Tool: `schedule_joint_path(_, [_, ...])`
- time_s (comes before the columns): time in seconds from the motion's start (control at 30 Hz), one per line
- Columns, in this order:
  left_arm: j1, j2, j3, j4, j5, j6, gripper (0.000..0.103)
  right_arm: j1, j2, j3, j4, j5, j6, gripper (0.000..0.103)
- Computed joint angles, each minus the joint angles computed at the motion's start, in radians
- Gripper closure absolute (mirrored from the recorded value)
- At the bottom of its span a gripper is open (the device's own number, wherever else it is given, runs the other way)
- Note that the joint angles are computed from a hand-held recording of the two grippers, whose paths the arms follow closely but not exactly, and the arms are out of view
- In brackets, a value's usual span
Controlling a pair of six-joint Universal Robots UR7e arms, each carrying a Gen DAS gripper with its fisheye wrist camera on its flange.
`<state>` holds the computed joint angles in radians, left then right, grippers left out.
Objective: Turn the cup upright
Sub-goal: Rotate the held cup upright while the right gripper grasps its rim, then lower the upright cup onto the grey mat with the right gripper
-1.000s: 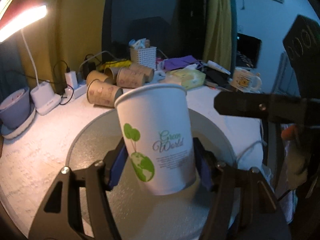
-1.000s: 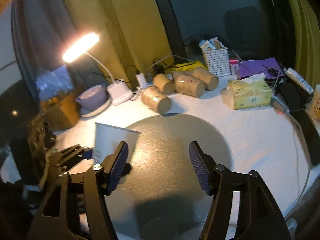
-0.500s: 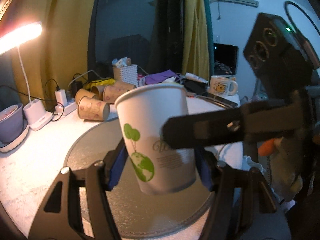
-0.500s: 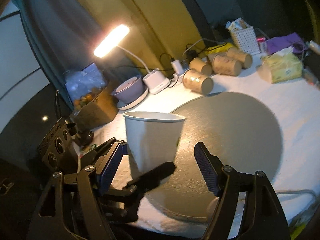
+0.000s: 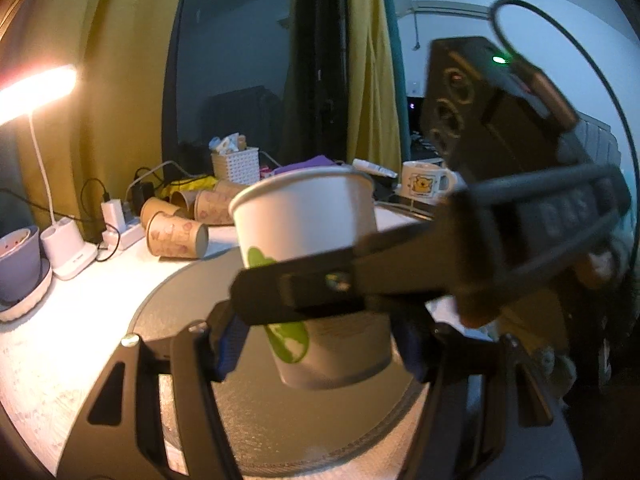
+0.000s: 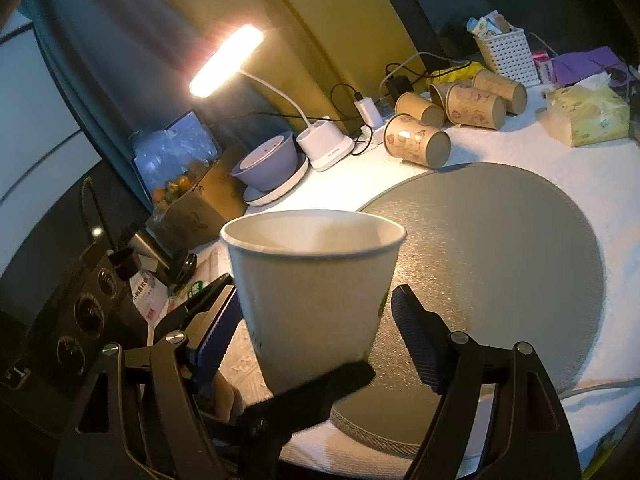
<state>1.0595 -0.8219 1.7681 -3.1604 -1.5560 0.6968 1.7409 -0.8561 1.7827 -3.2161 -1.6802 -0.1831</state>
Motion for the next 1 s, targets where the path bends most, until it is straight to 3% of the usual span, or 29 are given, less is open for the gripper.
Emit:
schedule_joint_path(0.5, [-0.009, -0.013, 0.025, 0.011, -0.007, 0.026, 0.039, -0.022, -0.031, 0.025, -0.015, 0.035, 0.05, 0.024])
schedule_joint_path(0.57, [-0.008, -0.011, 0.02, 0.016, 0.0, 0.017, 0.039, -0.021, -0.033, 0.02, -0.005, 0.045, 0.037, 0.032])
schedule_joint_path(0.7, [-0.008, -0.013, 0.014, 0.026, 0.028, -0.018, 0.037, -0.004, -0.018, -0.01, 0.028, 0.005, 0.01, 0.034])
schedule_joint_path(0.87, [0.0, -0.022, -0.016, 0.129, 0.073, -0.105, 0.035, 0.006, 0.006, -0.057, 0.052, -0.025, -0.019, 0.035])
schedule_joint_path(0.93, [0.009, -0.028, -0.021, 0.138, 0.08, -0.133, 0.027, 0.011, 0.016, -0.075, 0.039, -0.046, -0.032, 0.035])
schedule_joint_path(1.0, [0.017, -0.032, -0.029, 0.154, 0.092, -0.164, 0.027, 0.017, 0.032, -0.095, 0.0, -0.084, -0.056, 0.035])
